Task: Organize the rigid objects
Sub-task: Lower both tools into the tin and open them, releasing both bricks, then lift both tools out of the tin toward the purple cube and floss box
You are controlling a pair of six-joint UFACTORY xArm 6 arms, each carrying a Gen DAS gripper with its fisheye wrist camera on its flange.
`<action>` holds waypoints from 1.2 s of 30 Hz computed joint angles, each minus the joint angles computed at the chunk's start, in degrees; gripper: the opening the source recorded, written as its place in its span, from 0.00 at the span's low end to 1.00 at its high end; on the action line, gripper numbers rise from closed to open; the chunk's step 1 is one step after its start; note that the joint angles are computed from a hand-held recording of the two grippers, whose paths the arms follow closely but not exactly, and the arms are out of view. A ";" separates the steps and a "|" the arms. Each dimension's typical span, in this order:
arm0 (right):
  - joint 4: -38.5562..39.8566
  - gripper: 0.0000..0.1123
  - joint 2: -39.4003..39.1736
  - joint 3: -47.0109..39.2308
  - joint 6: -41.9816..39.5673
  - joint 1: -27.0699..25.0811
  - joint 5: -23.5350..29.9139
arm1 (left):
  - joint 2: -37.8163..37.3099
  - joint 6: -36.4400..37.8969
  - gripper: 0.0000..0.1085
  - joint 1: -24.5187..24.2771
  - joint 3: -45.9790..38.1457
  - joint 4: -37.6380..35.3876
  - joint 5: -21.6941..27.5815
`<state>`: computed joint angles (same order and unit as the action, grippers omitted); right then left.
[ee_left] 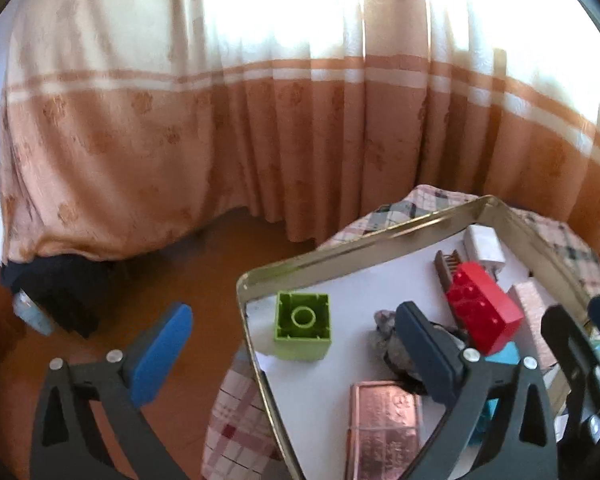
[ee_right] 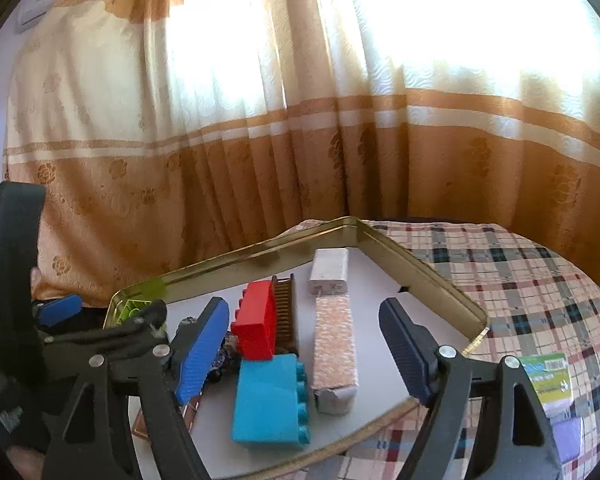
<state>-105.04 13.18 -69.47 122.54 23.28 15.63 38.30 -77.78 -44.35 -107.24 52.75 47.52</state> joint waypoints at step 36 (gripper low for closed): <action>-6.06 0.72 -11.53 16.87 6.98 7.72 25.82 | -8.45 -28.78 0.94 -7.96 14.63 23.01 3.33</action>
